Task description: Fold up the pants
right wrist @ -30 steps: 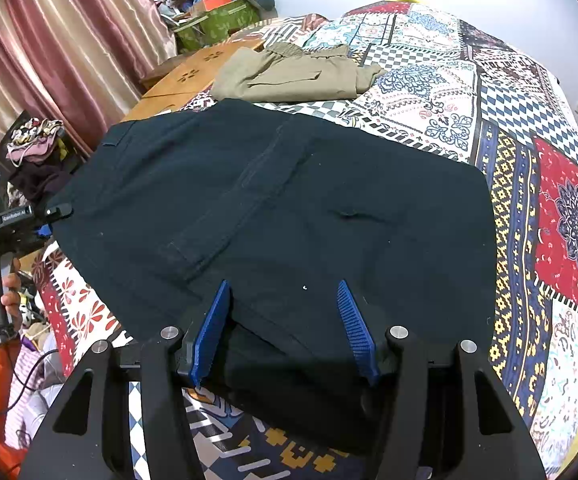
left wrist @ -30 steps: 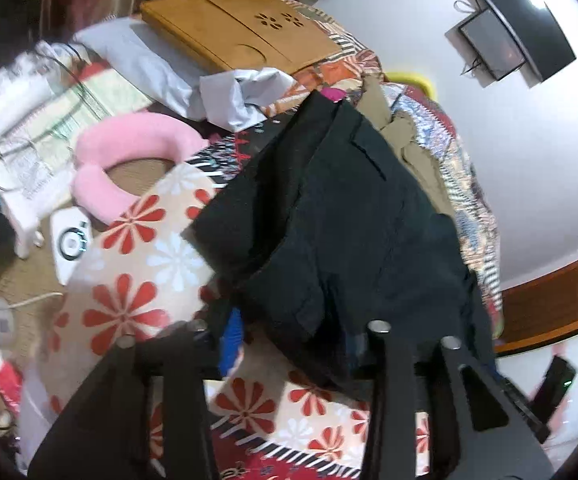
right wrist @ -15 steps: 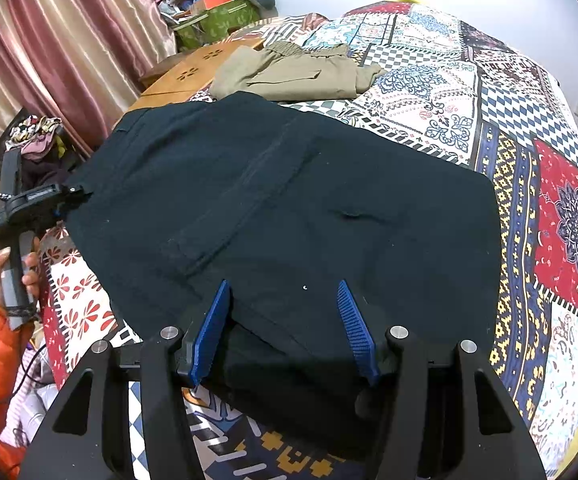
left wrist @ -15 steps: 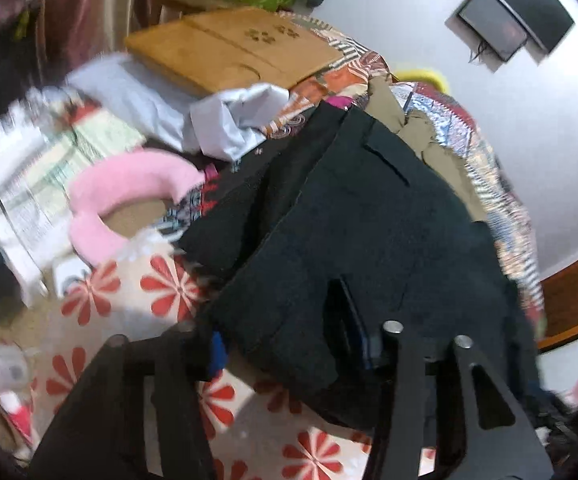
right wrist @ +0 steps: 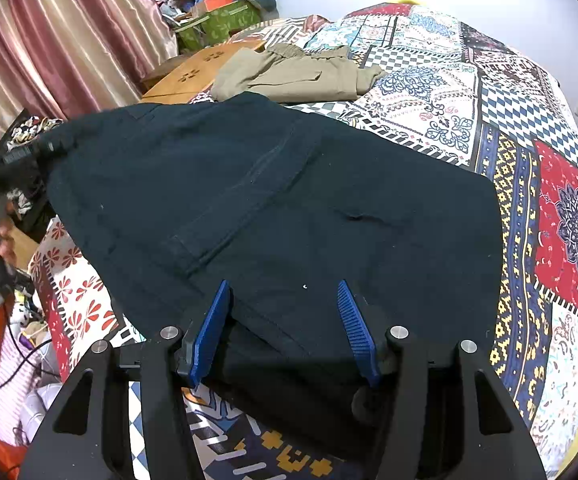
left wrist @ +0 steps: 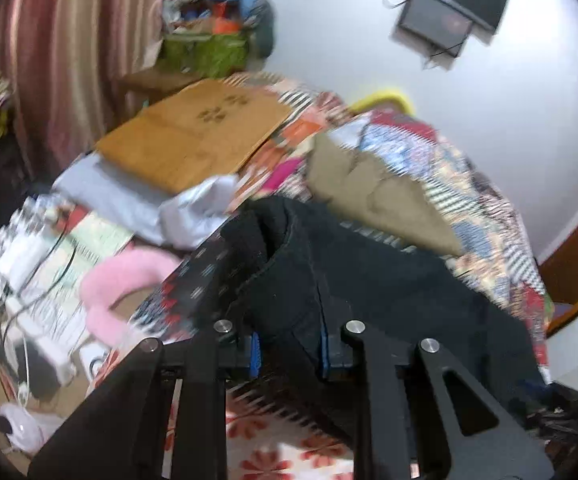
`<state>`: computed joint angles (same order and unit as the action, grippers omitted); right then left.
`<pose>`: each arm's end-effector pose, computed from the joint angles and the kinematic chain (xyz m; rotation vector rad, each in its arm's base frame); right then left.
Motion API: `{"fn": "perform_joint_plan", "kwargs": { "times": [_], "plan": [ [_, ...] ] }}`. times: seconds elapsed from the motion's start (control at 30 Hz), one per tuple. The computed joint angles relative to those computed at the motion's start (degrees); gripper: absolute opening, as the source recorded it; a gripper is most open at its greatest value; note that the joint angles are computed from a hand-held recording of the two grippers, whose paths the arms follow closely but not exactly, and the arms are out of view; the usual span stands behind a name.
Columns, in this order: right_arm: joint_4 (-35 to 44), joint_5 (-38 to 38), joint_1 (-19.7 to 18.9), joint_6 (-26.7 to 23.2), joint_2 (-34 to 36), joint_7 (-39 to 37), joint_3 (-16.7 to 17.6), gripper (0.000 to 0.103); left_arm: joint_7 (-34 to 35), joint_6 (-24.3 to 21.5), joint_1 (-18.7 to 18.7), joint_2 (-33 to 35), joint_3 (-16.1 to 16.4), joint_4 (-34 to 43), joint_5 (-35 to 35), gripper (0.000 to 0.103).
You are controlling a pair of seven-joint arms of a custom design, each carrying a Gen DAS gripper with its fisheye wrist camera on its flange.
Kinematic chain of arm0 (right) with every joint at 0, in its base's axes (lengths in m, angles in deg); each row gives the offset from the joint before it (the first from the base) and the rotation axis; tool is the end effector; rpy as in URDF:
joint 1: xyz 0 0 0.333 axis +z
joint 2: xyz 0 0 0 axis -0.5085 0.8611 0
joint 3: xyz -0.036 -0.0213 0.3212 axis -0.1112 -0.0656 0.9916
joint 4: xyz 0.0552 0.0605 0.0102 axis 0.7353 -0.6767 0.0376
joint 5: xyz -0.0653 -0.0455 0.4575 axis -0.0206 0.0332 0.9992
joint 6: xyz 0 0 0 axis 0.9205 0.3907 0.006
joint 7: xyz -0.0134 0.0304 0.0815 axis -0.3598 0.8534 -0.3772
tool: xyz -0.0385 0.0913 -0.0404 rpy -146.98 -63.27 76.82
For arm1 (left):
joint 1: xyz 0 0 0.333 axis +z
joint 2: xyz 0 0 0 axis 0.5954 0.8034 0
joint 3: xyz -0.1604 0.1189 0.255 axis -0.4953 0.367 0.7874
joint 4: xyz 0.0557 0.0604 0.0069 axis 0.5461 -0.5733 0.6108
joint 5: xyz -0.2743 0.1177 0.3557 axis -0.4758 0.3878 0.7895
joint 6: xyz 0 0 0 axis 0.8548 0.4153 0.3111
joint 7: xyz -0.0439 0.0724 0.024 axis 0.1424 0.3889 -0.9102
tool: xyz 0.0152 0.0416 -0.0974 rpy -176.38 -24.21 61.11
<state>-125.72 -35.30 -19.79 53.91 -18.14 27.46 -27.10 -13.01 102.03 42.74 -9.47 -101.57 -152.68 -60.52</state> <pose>0.5117 0.0197 0.5238 -2.2364 1.1897 -0.0396 0.4125 -0.1039 0.5289 -2.1613 1.2465 -0.8287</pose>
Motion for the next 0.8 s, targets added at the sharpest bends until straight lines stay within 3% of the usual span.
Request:
{"fn": "perform_joint_plan", "kwargs": {
  "times": [0.4,0.53,0.7,0.8],
  "plan": [
    [0.4,2.2,-0.2,-1.3,-0.5,-1.3,-1.1,0.053,6.7,4.2,-3.0,11.6,-3.5,16.3,3.9,0.020],
    [-0.4,2.9,-1.5,0.8,-2.6,-1.8,-2.0,0.053,7.6,5.1,-4.2,16.3,-4.8,21.1,5.2,0.020],
    [-0.1,0.4,-3.2,1.0,-1.3,-0.3,-2.8,0.053,8.6,6.1,-7.2,22.0,-5.4,25.6,6.5,0.020],
    [-0.1,2.6,-3.4,-0.5,-0.3,-0.5,-3.8,0.053,10.7,6.8,-11.1,25.5,-3.8,27.4,4.7,0.020]
  ]
}}
